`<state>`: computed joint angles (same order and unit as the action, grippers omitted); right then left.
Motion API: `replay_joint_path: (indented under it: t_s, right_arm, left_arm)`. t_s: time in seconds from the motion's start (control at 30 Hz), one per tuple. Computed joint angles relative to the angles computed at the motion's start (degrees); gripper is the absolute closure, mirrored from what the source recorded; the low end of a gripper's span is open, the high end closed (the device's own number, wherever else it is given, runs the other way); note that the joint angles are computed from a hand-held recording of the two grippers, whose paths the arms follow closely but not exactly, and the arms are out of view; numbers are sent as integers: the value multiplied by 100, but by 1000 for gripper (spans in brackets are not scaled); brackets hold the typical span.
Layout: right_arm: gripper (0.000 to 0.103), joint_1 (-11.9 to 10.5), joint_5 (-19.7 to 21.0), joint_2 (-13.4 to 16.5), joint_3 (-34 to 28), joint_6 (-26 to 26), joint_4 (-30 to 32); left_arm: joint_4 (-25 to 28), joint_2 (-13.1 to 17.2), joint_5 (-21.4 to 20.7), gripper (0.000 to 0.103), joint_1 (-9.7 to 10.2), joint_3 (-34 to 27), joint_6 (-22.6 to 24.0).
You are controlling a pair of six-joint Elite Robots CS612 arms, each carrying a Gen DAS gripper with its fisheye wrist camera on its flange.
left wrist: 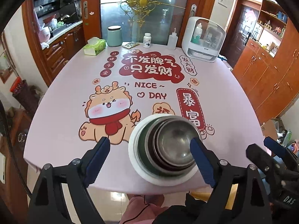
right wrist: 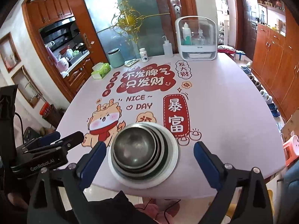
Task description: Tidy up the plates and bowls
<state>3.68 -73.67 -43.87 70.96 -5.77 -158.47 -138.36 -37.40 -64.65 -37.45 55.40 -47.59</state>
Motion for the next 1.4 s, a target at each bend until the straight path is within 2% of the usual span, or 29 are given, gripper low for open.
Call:
replay_joint_path:
  t_s: [0.07, 0.33, 0.5, 1.0, 1.4]
  right_arm:
    - [8, -8, -16, -52, 121, -11, -41]
    - [7, -87, 121, -241, 643, 132, -346]
    - [0, -117, 191, -316, 824, 85, -494]
    - [0, -134, 325, -259, 713, -103, -483]
    - [0, -120, 345, -203, 588, -129, -380]
  left_arm:
    - [-44, -47, 140, 16, -69, 103, -104]
    - [-163, -201, 569, 1, -281, 479, -410]
    - [-114, -255, 733, 1, -348, 578, -614]
    - [-122, -198, 1085, 1, -393, 460, -625]
    - [-76, -142, 1102, 1, -356, 346, -622]
